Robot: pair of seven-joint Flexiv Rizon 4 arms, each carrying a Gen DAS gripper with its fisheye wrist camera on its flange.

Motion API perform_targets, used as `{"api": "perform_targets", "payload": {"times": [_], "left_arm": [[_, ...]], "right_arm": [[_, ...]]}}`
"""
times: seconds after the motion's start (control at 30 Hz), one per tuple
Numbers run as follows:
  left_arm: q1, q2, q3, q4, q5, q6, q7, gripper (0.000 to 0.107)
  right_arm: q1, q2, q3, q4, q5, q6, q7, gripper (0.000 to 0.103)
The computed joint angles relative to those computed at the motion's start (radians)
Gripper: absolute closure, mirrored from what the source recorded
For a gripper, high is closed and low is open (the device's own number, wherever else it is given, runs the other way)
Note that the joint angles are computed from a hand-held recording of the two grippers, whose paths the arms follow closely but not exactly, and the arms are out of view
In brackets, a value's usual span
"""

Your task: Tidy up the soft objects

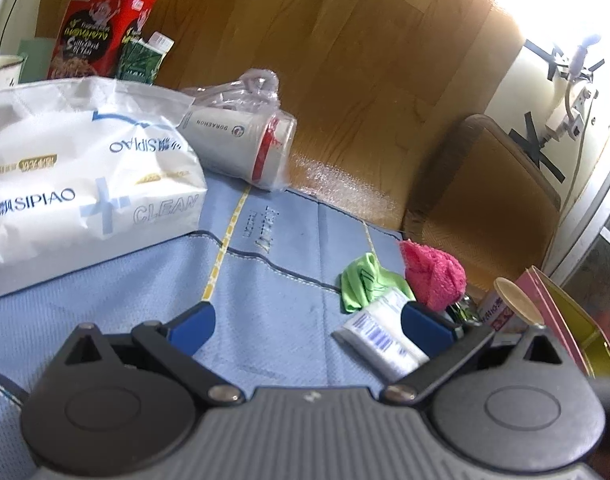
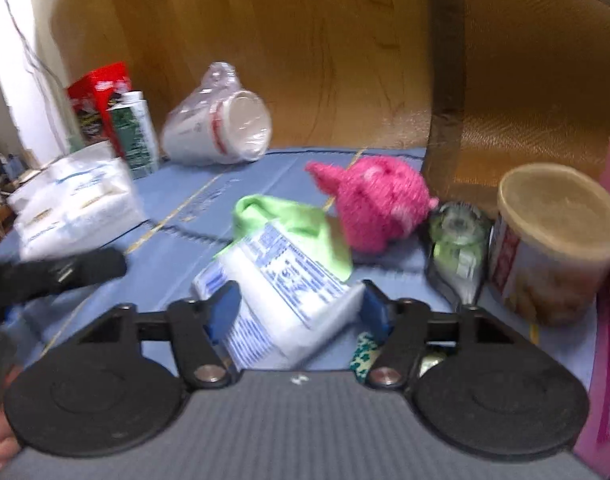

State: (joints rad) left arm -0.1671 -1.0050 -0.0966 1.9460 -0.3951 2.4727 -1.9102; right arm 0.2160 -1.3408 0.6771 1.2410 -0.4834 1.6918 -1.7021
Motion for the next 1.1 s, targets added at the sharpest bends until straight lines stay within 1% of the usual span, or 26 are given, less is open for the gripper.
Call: {"api": "perform_targets", "payload": {"times": [0.07,0.1,0.13,0.17,0.2,0.27,0.3,0.33,0.37,0.43,0.63,0.77,0.83,0.9,1.03,1.1], "left_arm": [[0.005,0.0,-0.005,0.002,0.003,-0.001,-0.01,0.004],[0.006,0.001,-0.006,0.004,0.004,-0.002,-0.014,0.004],[0.005,0.001,-0.005,0.005,0.003,-0.002,-0.015,0.004],[0.003,0.002,-0.004,0.005,0.001,-0.003,-0.015,0.004],[-0.001,0.002,-0.002,0.006,-0.003,-0.004,-0.014,0.004],[-0.008,0.004,0.001,0.006,-0.012,-0.008,-0.009,0.004],[-0.01,0.004,0.003,0.006,-0.015,-0.01,-0.007,0.004],[-0.013,0.005,0.004,0.006,-0.019,-0.013,-0.004,0.004],[-0.016,0.006,0.005,0.005,-0.024,-0.014,-0.002,0.004],[-0.02,0.007,0.007,0.005,-0.032,-0.017,0.002,0.004],[-0.02,0.008,0.01,0.005,-0.027,-0.021,0.011,0.004],[-0.021,0.008,0.012,-0.001,-0.012,-0.028,0.03,0.004],[-0.017,0.008,0.01,-0.003,0.002,-0.03,0.036,0.004],[-0.002,0.007,0.002,-0.001,0.026,-0.027,0.028,0.004],[0.058,0.001,-0.031,0.009,0.113,-0.001,-0.034,0.004],[0.081,0.002,-0.046,0.015,0.156,0.001,-0.063,0.005]], "right_arm": [[-0.056,-0.007,0.07,0.063,-0.032,-0.001,-0.04,0.048],[-0.092,-0.003,0.098,0.119,-0.05,0.01,-0.07,0.049],[-0.11,0.001,0.108,0.154,-0.067,0.02,-0.092,0.05],[-0.116,0.014,0.093,0.197,-0.083,0.046,-0.115,0.051],[-0.103,0.031,0.057,0.231,-0.095,0.093,-0.129,0.051],[-0.123,0.047,0.033,0.313,-0.145,0.165,-0.154,0.05],[-0.127,0.052,0.021,0.336,-0.163,0.185,-0.156,0.05],[-0.114,0.063,-0.011,0.356,-0.163,0.228,-0.157,0.05],[-0.104,0.071,-0.03,0.364,-0.168,0.245,-0.153,0.05],[-0.104,0.072,-0.04,0.365,-0.189,0.252,-0.128,0.05],[-0.157,0.023,0.012,0.338,-0.303,0.218,-0.03,0.05],[-0.176,0.009,0.018,0.336,-0.356,0.22,0.028,0.05],[-0.171,0.012,0.003,0.337,-0.375,0.231,0.05,0.048],[-0.145,0.03,-0.038,0.34,-0.362,0.264,0.074,0.038],[-0.075,0.071,-0.137,0.348,-0.287,0.352,0.116,0.034],[-0.039,0.088,-0.183,0.351,-0.241,0.393,0.134,0.03]]}}
